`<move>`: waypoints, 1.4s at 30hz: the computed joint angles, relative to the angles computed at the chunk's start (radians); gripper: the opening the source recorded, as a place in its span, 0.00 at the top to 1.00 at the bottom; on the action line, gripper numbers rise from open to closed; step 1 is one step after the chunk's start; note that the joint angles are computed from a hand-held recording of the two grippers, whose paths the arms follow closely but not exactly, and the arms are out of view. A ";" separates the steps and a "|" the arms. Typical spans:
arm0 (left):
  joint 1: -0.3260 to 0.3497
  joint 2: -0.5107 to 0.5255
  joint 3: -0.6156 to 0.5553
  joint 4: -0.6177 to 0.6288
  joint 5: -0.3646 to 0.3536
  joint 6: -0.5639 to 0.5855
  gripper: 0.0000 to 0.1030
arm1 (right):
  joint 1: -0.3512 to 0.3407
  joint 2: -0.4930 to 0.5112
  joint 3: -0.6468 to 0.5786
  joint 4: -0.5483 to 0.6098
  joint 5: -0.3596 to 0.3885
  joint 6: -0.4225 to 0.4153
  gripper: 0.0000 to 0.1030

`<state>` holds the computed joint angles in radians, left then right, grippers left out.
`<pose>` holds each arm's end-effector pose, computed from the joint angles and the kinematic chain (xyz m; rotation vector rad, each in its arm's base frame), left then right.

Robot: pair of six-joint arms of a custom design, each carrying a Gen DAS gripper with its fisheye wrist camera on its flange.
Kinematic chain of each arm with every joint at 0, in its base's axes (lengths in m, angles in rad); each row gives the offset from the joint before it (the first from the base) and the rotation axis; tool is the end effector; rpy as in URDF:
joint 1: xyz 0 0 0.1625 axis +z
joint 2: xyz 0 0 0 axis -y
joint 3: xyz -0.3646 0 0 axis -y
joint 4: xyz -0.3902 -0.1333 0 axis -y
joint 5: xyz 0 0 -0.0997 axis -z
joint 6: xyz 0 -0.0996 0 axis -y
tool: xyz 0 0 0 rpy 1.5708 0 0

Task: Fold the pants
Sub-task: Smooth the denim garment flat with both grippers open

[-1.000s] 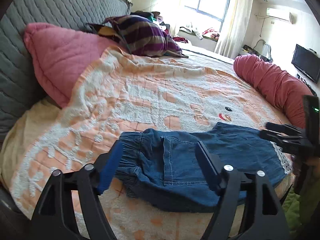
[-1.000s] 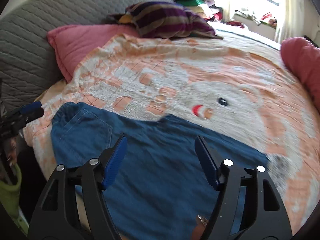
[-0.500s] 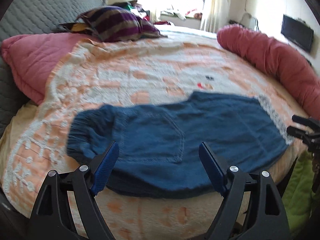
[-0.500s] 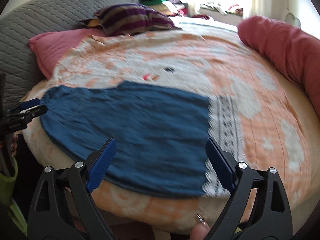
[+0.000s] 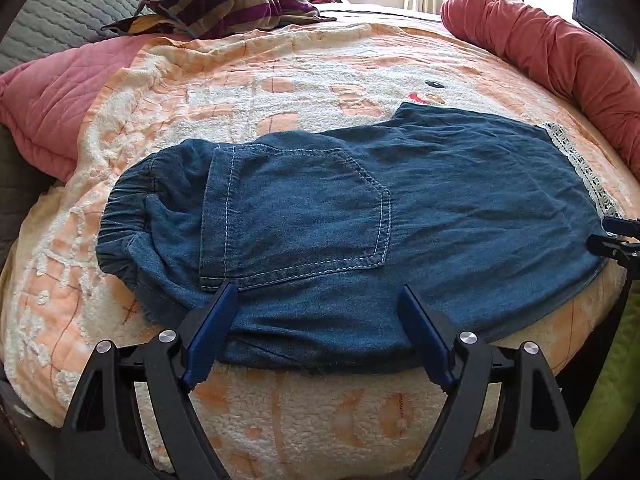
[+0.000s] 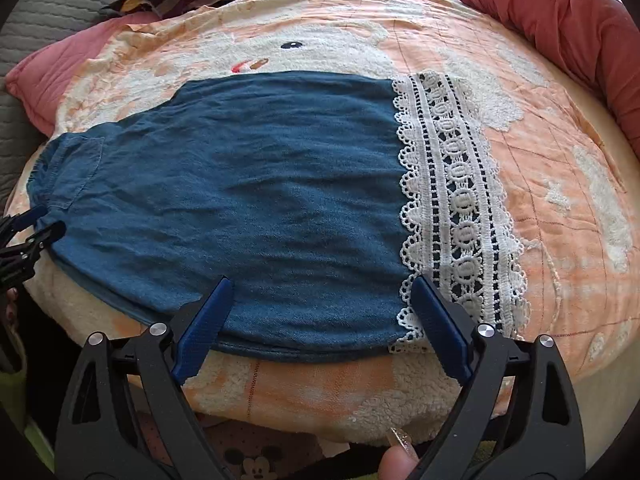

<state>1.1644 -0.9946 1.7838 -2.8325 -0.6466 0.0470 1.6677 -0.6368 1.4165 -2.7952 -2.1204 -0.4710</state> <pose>-0.0376 -0.6257 0.1832 0.2388 2.2159 -0.7212 0.1483 -0.6860 0.0712 0.5458 -2.4373 0.4230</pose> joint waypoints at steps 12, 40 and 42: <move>-0.057 -0.044 0.044 -0.074 -0.019 0.025 0.12 | 0.022 -0.093 0.102 -0.150 0.138 -0.054 0.17; -0.128 0.119 -0.207 -0.031 -0.126 0.163 0.05 | -0.019 -0.206 0.200 -0.325 0.167 -0.017 0.10; -0.132 0.155 -0.259 -0.011 -0.143 0.180 0.05 | -0.028 -0.211 0.203 -0.332 0.164 -0.008 0.10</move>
